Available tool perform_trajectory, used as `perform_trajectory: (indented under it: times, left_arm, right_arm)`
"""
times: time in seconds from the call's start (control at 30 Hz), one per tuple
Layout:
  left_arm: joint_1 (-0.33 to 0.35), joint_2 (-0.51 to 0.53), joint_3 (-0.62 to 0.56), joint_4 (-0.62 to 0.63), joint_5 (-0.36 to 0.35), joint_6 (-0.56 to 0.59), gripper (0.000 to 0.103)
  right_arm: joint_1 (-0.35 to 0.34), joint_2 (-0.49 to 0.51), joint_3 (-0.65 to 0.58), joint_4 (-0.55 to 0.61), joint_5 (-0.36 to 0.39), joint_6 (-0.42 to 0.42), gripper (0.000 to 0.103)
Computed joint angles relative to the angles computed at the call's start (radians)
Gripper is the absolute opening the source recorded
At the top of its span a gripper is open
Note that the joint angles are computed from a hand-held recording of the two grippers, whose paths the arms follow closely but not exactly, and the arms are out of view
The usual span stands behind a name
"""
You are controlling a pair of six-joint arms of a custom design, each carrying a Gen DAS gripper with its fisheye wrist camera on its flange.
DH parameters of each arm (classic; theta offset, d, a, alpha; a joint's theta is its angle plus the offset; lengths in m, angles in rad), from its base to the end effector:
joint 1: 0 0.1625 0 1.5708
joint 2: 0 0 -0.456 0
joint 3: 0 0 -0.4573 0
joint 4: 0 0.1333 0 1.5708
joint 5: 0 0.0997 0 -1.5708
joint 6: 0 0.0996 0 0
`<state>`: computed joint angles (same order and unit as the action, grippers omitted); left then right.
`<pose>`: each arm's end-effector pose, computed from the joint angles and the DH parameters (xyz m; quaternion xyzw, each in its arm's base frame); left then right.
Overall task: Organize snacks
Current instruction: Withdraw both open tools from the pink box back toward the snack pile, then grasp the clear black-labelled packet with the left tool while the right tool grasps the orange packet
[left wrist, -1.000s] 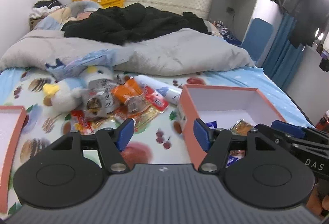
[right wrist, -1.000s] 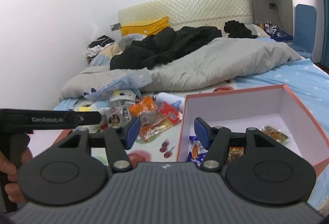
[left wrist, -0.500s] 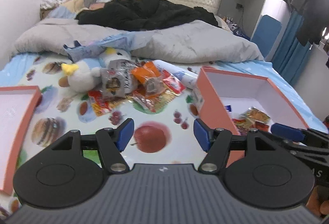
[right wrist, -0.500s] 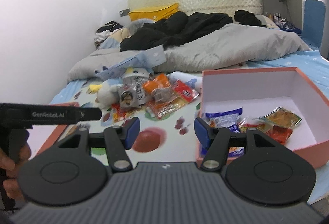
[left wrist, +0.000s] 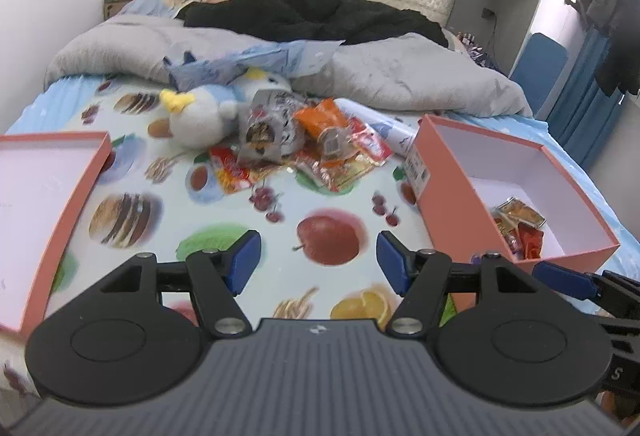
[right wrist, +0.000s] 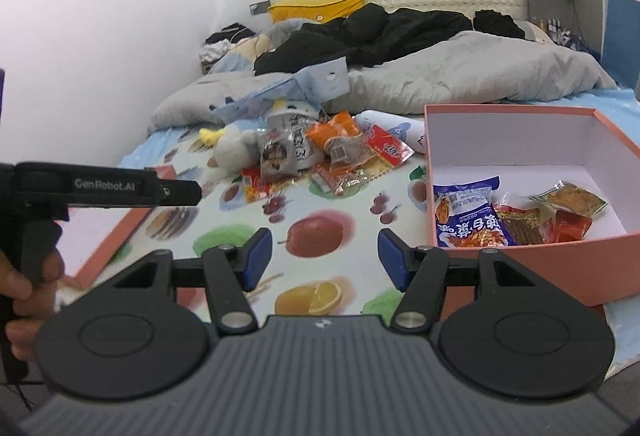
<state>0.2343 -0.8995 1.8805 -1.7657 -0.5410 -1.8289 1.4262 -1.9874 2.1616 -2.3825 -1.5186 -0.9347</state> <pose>-0.5057 -0.3455 0.0327 -0.0130 0.8257 -0.4588 0.3279 0.0787 -0.4209 0.4797 0.3729 -0.8730 0.2815 0.1397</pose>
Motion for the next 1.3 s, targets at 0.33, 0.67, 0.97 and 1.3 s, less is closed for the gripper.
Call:
perform_trajectory:
  times: [0.33,0.67,0.97,1.3]
  left_arm:
    - [0.022,-0.033,0.061,-0.001,-0.028,-0.071,0.069]
    - [0.088,-0.043,0.096,-0.039,0.006,-0.069,0.069]
    - [0.176,-0.066,0.147,-0.129,0.046,-0.023,0.069]
    - [0.316,-0.077,0.209,-0.567,0.145,0.352,0.073]
  right_arm:
    - [0.023,0.047,0.010,-0.024,-0.032,0.008,0.061]
    - [0.066,0.155,0.007,-0.107,-0.090,0.004,0.061]
    - [0.103,0.296,-0.018,-0.204,-0.161,-0.010,0.061]
    - [0.148,0.518,-0.074,-0.432,-0.205,0.009,0.061]
